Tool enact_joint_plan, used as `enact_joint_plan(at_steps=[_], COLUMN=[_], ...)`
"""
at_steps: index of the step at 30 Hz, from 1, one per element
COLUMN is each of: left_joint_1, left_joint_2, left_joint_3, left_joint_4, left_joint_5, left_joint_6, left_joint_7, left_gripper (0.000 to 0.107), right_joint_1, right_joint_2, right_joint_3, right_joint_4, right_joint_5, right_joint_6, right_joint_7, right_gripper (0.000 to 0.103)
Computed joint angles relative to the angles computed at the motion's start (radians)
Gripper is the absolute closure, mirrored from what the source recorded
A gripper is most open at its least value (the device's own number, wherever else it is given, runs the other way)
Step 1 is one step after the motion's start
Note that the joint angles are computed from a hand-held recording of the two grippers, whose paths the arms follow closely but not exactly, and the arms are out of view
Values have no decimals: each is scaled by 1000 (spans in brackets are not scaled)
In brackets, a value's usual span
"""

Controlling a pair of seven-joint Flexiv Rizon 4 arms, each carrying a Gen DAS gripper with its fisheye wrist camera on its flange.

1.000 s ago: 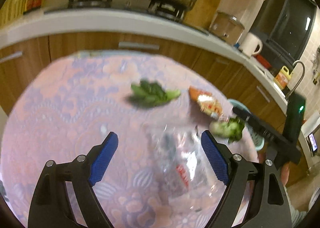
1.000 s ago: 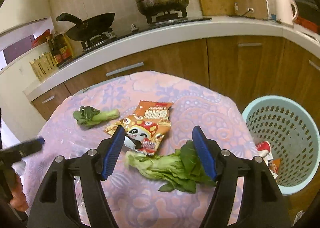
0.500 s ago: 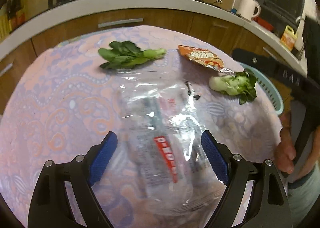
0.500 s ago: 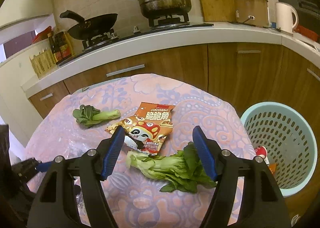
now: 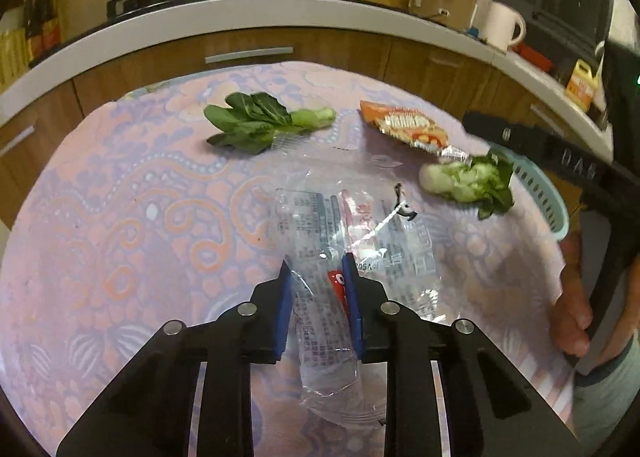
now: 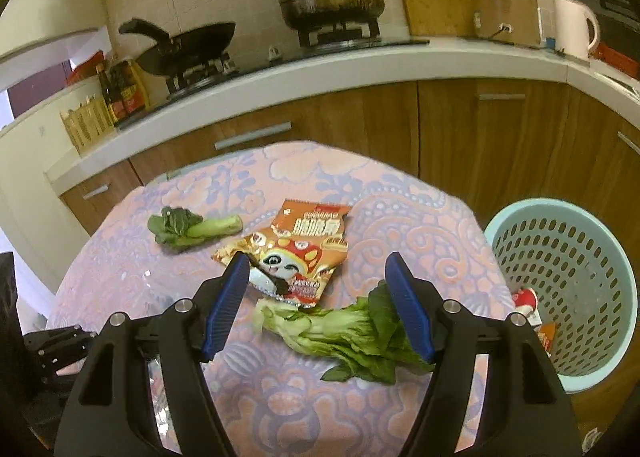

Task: Collect trash
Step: 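Grasp the clear plastic wrapper with the left tool while the right tool grasps the orange snack bag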

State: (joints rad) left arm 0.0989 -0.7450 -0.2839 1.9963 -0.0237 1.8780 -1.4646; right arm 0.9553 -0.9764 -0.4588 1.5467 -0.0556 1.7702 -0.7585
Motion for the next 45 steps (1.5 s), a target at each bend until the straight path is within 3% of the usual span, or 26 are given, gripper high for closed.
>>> enact_joint_plan(at_steps=[3, 6, 9, 12, 18, 23, 26, 28, 31, 32, 33, 36, 45], left_joint_1=[48, 73, 87, 114, 146, 174, 180, 180, 185, 187, 187, 178, 124], left_joint_2=[3, 18, 43, 59, 78, 67, 56, 50, 40, 36, 34, 30, 31], left_joint_3=[-37, -41, -20, -18, -17, -39, -50, -55, -67, -71, -77, -82, -97], left_joint_4=[10, 23, 46, 59, 64, 49, 37, 29, 22, 17, 13, 2, -69], left_joint_5=[12, 25, 32, 51, 84, 119, 129, 128, 128, 128, 128, 123, 103], left_joint_6=[37, 69, 109, 119, 122, 110, 94, 85, 78, 74, 72, 67, 47], left_joint_7=[-26, -59, -103, -142, -193, -203, -196, -190, -182, -179, -176, -166, -125], left_gripper=[89, 90, 90, 90, 90, 90, 90, 90, 90, 90, 90, 90, 90], right_joint_1=[-81, -121, -110, -88, -173, -253, -288, -291, -303, -305, -310, -286, -185], right_joint_2=[33, 49, 45, 24, -59, -110, -121, -116, -104, -101, -101, -86, 35], right_joint_3=[111, 170, 165, 140, 270, 384, 426, 415, 421, 421, 427, 378, 163], right_joint_4=[-29, -58, -92, -136, -355, -467, -478, -459, -425, -415, -413, -374, -151], right_joint_5=[-61, -139, -225, -291, -358, -363, -354, -355, -350, -352, -353, -376, -447], right_joint_6=[-63, -126, -212, -304, -623, -705, -672, -641, -579, -560, -550, -506, -269], right_joint_7=[-20, -42, -45, -14, -12, -16, -19, 7, 21, 19, 11, 40, 177], right_gripper=[36, 33, 29, 28, 27, 27, 27, 36, 62, 82, 90, 97, 98])
